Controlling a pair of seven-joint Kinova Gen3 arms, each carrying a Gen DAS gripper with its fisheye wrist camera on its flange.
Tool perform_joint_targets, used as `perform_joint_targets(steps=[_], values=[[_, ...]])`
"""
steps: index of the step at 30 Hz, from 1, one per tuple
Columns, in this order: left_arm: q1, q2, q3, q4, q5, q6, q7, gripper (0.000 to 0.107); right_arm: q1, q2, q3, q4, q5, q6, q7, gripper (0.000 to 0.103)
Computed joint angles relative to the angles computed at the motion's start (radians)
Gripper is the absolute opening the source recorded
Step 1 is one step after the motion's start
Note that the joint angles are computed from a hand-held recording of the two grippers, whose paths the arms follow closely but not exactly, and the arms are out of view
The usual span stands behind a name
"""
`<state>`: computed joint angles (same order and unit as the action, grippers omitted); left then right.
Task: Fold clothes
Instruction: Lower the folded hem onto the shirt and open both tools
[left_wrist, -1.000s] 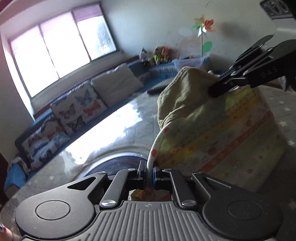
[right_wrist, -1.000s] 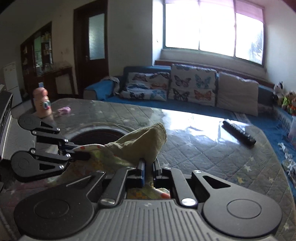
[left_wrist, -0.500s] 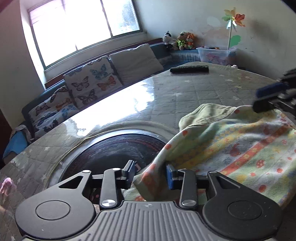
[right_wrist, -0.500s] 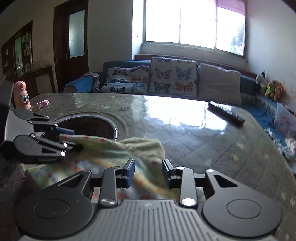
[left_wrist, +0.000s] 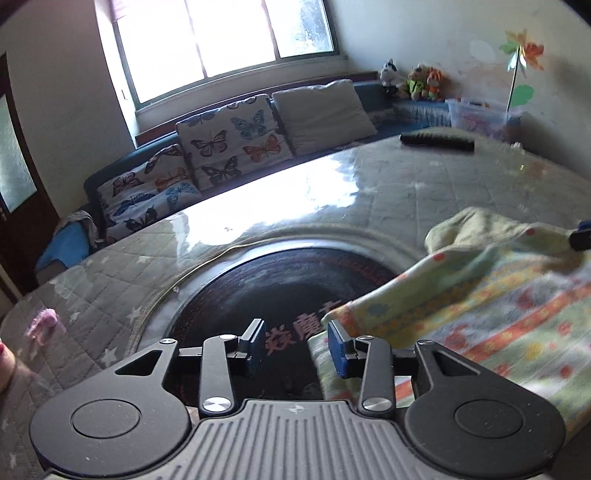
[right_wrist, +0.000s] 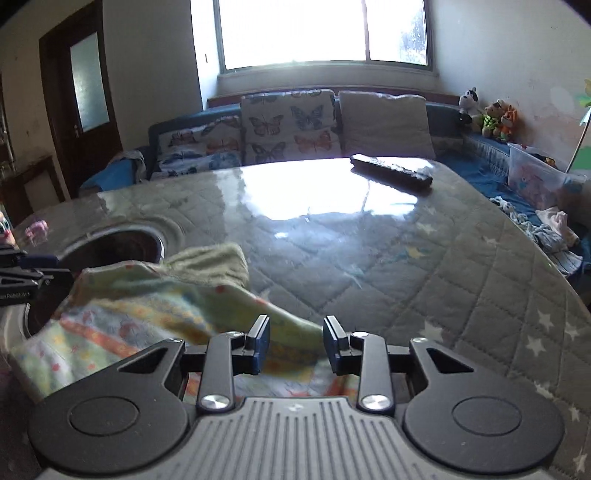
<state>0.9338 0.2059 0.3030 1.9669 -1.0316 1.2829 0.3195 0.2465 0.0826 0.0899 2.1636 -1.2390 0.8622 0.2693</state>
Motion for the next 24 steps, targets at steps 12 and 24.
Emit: perform_joint_targets(steps=[12, 24], values=[[-0.108, 0.031, -0.057, -0.059, -0.047, -0.316, -0.146, 0.038, -0.112, 0.050, -0.082, -0.045, 0.050, -0.031, -0.079, 0.030], [-0.007, 0.025, -0.044, -0.038, -0.080, -0.225, -0.089, 0.038, -0.092, -0.055, -0.034, 0.026, 0.100, 0.069, 0.040, 0.033]])
